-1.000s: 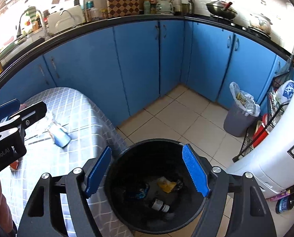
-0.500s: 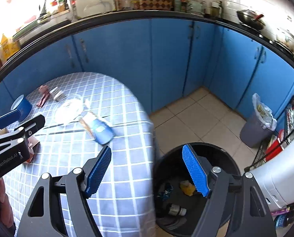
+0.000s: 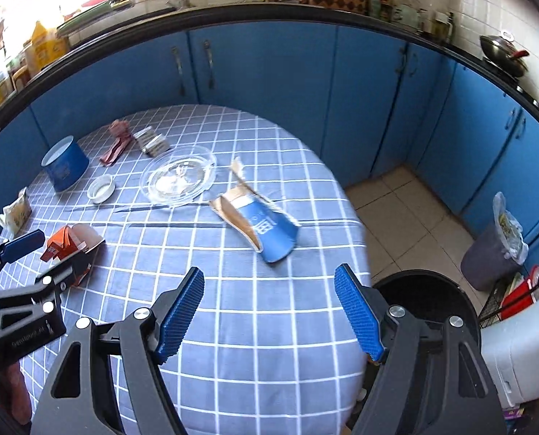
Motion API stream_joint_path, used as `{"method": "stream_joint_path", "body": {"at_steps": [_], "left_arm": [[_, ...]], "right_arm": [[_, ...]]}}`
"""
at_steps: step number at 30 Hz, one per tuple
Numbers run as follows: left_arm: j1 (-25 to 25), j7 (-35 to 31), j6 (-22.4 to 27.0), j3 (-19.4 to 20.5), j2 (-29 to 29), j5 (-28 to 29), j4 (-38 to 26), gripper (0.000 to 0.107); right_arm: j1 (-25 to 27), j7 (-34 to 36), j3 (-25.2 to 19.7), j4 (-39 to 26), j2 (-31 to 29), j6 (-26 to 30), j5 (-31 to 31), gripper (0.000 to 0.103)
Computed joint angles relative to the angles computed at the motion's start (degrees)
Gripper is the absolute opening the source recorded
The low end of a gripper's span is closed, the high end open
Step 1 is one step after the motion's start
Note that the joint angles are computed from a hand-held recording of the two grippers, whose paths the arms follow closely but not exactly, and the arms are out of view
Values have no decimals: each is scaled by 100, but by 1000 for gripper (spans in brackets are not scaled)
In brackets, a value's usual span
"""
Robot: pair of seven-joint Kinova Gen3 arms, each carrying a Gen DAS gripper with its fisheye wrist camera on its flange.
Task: Collect trash
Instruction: 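Grasp the orange-and-white carton with the left tool while the right tool grasps the blue paper carton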
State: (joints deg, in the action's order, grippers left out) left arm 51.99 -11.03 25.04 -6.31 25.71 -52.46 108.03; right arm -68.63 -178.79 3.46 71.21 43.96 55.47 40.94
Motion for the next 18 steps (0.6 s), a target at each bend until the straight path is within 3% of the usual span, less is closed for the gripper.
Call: {"method": "stream_joint_path", "body": {"at_steps": [3,8,10,11,12,18], "left_arm": [[-7,34,-158,-69,42,-28,81,80],[401,624,-249,-493,198,-570,124,80],[250,528,-268,-397,274,-499,75,72],[85,340,-312,-287,305,-349,34,59],[-63,245,-449,-237,344,-223,32,54],[-5,-108,-748,-607,378,172,9,44]], "right_arm": [[73,154,-40,-170,115,24,-74,73],[174,334,-18,-308,242,-47,-211,73],[230,433,-8,-365,290,-83,-269,73],[265,500,-6,-408,320,-97,-301,73],[287,552,6,-444,346,-109,-325,73],[419,862,74,-663,496,-193,-464,73]]}}
